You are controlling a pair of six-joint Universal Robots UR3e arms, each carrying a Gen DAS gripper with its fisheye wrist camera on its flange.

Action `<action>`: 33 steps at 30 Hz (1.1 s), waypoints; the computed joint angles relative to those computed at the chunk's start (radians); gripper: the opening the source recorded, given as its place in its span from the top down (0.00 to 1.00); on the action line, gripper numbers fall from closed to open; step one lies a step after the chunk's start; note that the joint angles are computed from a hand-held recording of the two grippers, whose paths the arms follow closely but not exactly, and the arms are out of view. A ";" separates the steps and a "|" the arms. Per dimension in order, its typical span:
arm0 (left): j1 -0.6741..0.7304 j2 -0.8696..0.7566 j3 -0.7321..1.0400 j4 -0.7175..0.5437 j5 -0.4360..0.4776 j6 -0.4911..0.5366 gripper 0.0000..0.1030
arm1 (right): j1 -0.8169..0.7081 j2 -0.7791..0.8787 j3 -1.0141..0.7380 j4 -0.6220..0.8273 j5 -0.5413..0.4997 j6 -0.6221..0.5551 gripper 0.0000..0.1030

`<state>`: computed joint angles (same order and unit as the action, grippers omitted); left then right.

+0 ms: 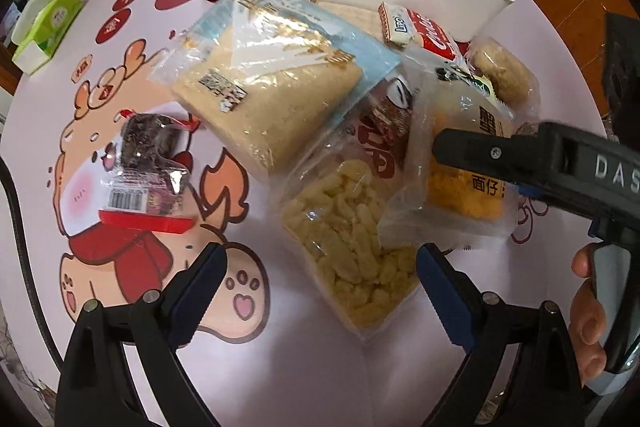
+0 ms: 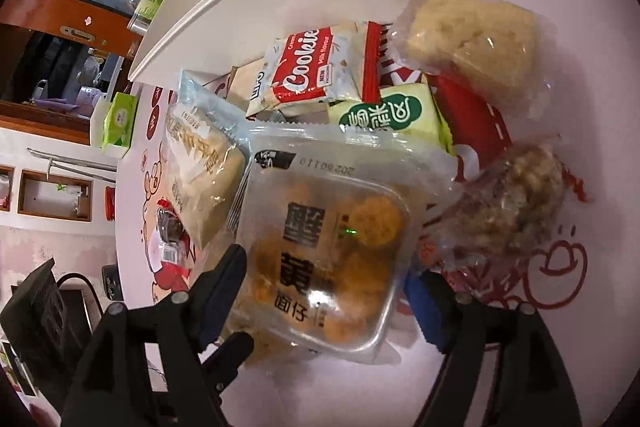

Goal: Organize snacks
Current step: 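Grasp the clear bag of yellow puffs with the left tool while the right tool grasps the clear cake bag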

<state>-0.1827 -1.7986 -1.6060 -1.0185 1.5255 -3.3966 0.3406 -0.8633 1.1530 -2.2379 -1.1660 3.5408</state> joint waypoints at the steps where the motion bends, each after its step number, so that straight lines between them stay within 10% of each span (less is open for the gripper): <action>1: 0.002 -0.003 0.002 -0.004 -0.003 0.001 0.08 | 0.001 -0.004 0.001 -0.004 -0.006 -0.014 0.36; 9: 0.006 -0.075 0.067 -0.029 -0.042 -0.038 0.08 | 0.035 -0.102 0.066 -0.024 -0.243 -0.096 0.51; 17: -0.082 -0.252 0.276 -0.116 0.073 -0.102 0.12 | 0.011 -0.176 0.176 -0.045 -0.234 -0.125 0.52; 19: -0.110 -0.263 0.304 -0.128 0.110 -0.095 0.31 | 0.017 -0.190 0.189 -0.044 -0.235 -0.133 0.52; 33: -0.094 -0.004 0.332 -0.311 0.148 -0.033 0.39 | -0.002 -0.356 0.261 -0.073 -0.153 -0.193 0.52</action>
<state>-0.2766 -1.8025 -1.2741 -1.3294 1.6738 -3.4299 0.3391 -1.2193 1.4145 -2.3112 -1.3191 3.3477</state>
